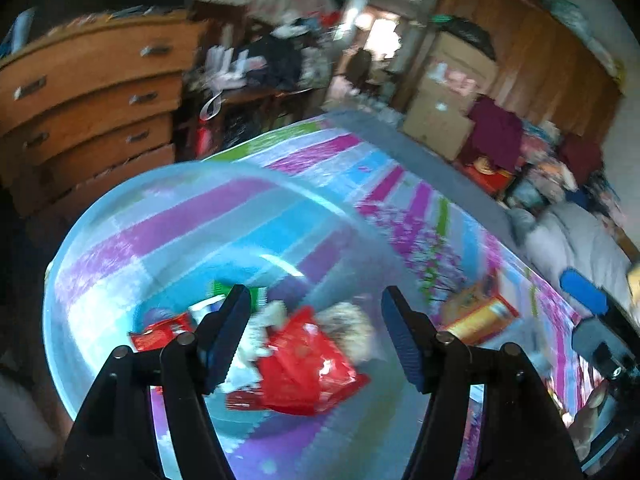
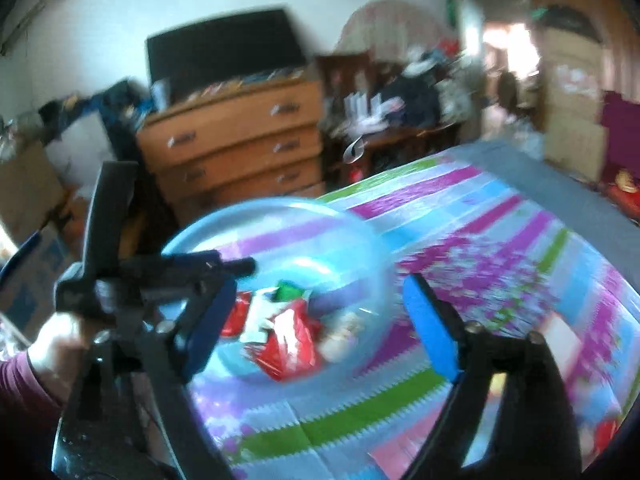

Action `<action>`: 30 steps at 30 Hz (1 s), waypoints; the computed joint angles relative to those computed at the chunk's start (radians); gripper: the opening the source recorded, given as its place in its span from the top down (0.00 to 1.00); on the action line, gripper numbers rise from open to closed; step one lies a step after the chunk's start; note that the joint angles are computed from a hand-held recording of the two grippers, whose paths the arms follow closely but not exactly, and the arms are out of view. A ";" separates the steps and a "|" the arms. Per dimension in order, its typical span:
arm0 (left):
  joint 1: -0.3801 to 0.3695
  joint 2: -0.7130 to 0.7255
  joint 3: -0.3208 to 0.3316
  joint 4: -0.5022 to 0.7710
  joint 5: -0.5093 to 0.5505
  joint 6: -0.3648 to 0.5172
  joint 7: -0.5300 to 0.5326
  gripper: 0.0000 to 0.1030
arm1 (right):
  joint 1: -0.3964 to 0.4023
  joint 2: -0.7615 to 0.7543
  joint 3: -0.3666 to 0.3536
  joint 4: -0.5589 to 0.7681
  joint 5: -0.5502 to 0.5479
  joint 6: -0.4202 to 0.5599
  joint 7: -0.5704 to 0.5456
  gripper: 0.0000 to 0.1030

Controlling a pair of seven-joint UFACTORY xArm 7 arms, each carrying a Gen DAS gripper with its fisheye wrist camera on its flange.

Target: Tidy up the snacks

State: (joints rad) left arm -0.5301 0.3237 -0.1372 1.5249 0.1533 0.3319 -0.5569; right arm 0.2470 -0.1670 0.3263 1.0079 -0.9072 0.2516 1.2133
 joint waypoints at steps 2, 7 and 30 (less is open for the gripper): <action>-0.009 -0.023 -0.040 -0.028 -0.003 -0.038 0.059 0.33 | -0.029 -0.175 0.044 -0.175 -0.060 0.058 0.168 0.14; 0.029 -0.040 -0.298 -0.118 -0.238 -0.095 0.461 0.33 | 0.106 -0.520 0.077 -0.580 0.273 0.282 0.265 0.13; -0.573 0.766 0.046 0.794 -0.038 0.234 0.239 0.01 | -0.309 -0.533 0.142 -0.950 0.379 0.089 0.280 0.00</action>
State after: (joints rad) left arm -1.1030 1.0901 -0.0913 2.3192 0.1154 0.5657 -0.3184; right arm -0.0623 -0.7001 0.4682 0.0579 -0.5281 0.3406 1.4931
